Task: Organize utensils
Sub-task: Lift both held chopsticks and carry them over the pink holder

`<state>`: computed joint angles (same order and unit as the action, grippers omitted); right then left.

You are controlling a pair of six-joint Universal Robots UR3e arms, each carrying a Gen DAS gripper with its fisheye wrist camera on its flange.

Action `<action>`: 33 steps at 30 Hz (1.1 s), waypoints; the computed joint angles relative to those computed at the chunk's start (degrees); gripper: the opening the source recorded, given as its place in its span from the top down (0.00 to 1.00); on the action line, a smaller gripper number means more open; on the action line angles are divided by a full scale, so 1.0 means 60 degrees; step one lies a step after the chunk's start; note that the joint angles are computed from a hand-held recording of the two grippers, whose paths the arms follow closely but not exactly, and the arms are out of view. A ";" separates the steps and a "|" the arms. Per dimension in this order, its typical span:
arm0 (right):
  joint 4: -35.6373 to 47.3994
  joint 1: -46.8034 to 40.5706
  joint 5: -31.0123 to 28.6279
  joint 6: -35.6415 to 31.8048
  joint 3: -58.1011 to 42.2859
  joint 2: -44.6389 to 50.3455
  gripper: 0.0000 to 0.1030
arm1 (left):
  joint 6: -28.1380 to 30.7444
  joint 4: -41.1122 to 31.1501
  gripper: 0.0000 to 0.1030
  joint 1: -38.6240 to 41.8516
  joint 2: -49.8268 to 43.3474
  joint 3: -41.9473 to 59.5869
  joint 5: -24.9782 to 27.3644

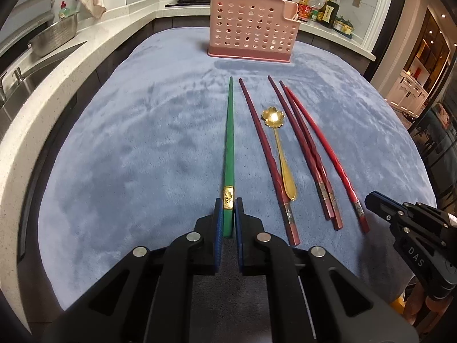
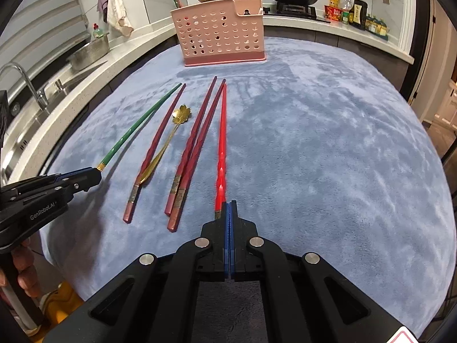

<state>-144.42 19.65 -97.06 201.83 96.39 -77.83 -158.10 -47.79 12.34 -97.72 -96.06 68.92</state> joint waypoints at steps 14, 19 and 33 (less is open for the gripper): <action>0.0291 -0.0004 0.0473 -0.0030 -0.0361 0.0543 0.84 | -0.0054 -0.0317 0.93 -0.0005 -0.0215 -0.0031 0.0087; 0.0234 -0.0028 0.0393 -0.0019 -0.0245 0.0409 0.92 | -0.0077 -0.0368 0.93 0.0100 -0.0172 -0.0035 -0.0028; 0.0274 -0.0331 -0.0341 -0.0363 -0.1137 -0.0692 0.92 | -0.0707 -0.0886 0.93 0.0644 0.0243 0.1753 -0.0969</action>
<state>-142.78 17.66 -99.10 199.65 89.57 -81.98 -162.34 -53.11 16.20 -96.26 -85.55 63.11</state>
